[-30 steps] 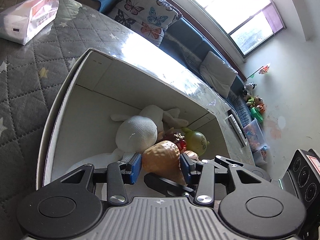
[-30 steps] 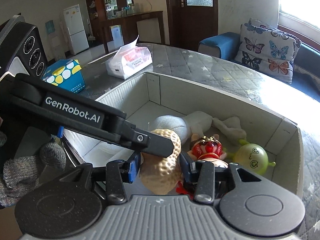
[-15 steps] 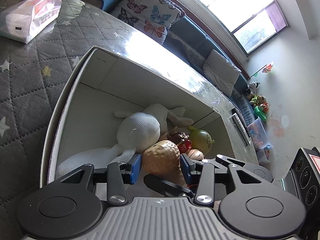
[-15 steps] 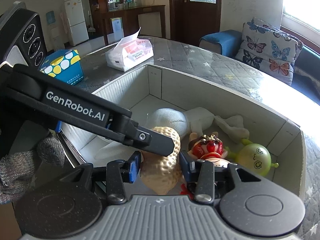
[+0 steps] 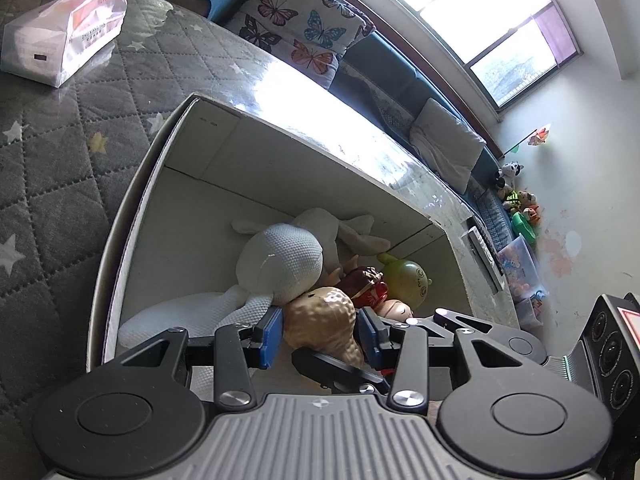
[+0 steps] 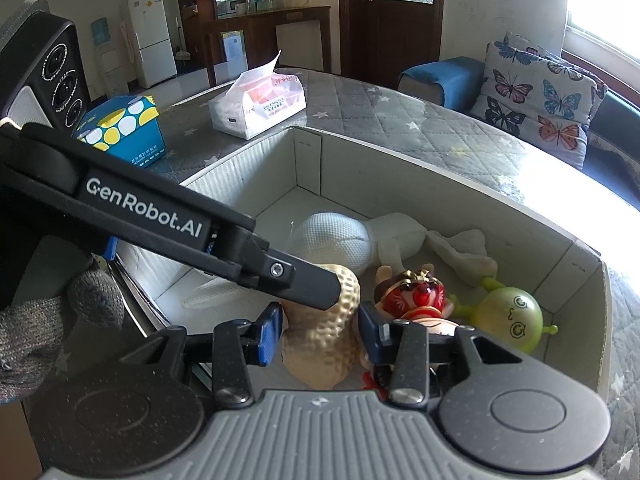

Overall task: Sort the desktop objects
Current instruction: 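Open the left gripper to drop the peanut toy and withdraw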

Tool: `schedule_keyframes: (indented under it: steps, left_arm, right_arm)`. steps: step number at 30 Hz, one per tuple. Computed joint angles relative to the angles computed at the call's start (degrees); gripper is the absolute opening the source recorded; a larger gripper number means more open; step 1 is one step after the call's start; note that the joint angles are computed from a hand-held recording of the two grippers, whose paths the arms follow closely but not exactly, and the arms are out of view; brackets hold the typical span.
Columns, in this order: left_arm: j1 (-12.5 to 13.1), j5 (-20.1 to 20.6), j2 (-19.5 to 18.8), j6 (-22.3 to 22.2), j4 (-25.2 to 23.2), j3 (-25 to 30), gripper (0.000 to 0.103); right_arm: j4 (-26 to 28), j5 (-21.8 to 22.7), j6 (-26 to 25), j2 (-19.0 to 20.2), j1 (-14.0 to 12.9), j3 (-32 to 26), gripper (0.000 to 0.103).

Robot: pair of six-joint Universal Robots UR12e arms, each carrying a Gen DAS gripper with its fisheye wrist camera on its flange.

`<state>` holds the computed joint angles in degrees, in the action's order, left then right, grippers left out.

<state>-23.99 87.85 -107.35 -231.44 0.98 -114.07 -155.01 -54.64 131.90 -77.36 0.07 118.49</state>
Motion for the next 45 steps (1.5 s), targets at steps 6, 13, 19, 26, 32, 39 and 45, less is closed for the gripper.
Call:
schedule_keyframes:
  steps: [6, 13, 19, 26, 32, 39, 45]
  left_arm:
    - [-0.22, 0.87, 0.22, 0.36, 0.05, -0.02, 0.044]
    - [-0.99, 2.57, 0.59, 1.03, 0.47, 0.22, 0.044]
    - [-2.18, 3.97, 1.11, 2.22, 1.42, 0.36, 0.044]
    - [-4.22, 4.93, 1.40, 4.37, 3.45, 0.91, 0.044]
    - [-6.59, 5.58, 1.07, 7.21, 4.35, 1.76, 0.044]
    - [-9.06, 4.63, 0.06, 10.18, 4.93, 2.87, 0.044]
    - [-10.54, 2.46, -1.59, 12.44, 4.72, 4.33, 0.044]
  right_arm:
    - [-1.10, 0.49, 0.01, 0.02, -0.13, 0.36, 0.043]
    - [-3.45, 3.15, 1.08, -0.96, -1.44, 1.86, 0.052]
    - [-6.73, 5.38, 2.79, -2.60, -3.13, 3.95, 0.061]
    - [-11.23, 8.07, 3.33, -5.51, -6.09, 7.72, 0.071]
    - [-15.47, 10.73, 3.41, -8.44, -9.59, 11.84, 0.083]
    - [-21.00, 11.45, 5.33, -11.23, -13.94, 16.52, 0.087]
    - [-24.40, 9.99, 6.29, -12.36, -17.65, 19.44, 0.087]
